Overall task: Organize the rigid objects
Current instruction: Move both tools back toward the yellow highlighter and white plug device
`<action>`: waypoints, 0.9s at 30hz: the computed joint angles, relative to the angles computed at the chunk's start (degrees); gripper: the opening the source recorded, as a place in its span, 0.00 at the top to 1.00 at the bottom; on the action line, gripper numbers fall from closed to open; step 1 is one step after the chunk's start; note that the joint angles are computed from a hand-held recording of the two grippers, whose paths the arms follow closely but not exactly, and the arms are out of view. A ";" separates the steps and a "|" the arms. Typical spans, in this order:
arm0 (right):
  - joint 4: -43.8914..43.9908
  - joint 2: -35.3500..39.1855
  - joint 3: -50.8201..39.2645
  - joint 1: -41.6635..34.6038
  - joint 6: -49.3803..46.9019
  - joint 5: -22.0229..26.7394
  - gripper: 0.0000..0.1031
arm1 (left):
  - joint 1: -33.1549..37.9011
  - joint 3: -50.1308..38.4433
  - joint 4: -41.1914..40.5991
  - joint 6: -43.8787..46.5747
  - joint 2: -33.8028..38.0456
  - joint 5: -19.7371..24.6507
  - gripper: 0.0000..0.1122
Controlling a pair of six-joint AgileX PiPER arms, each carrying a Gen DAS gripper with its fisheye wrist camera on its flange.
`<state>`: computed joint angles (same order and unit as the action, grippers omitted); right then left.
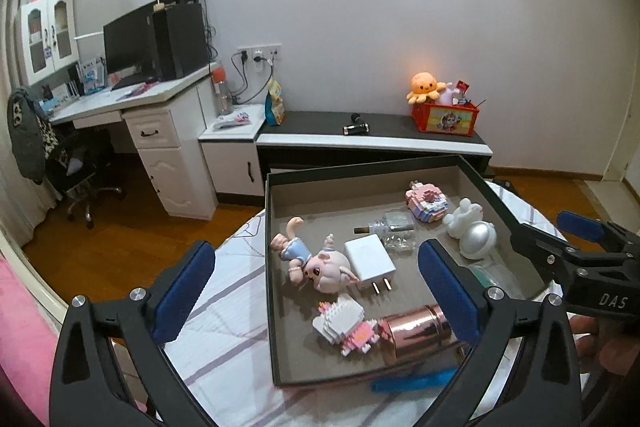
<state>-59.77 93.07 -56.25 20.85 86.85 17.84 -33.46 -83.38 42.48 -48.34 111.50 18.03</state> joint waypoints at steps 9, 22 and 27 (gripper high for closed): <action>-7.86 -7.46 7.26 5.82 11.18 5.43 0.00 | -2.25 9.94 15.25 -16.09 -8.37 -0.70 0.08; -9.27 -15.18 13.79 17.00 17.62 15.70 0.00 | -5.84 20.90 24.88 -30.23 -16.87 -0.56 0.08; -8.85 -17.45 15.56 21.35 19.53 19.82 0.00 | -6.76 25.99 29.75 -37.47 -20.06 -0.72 0.08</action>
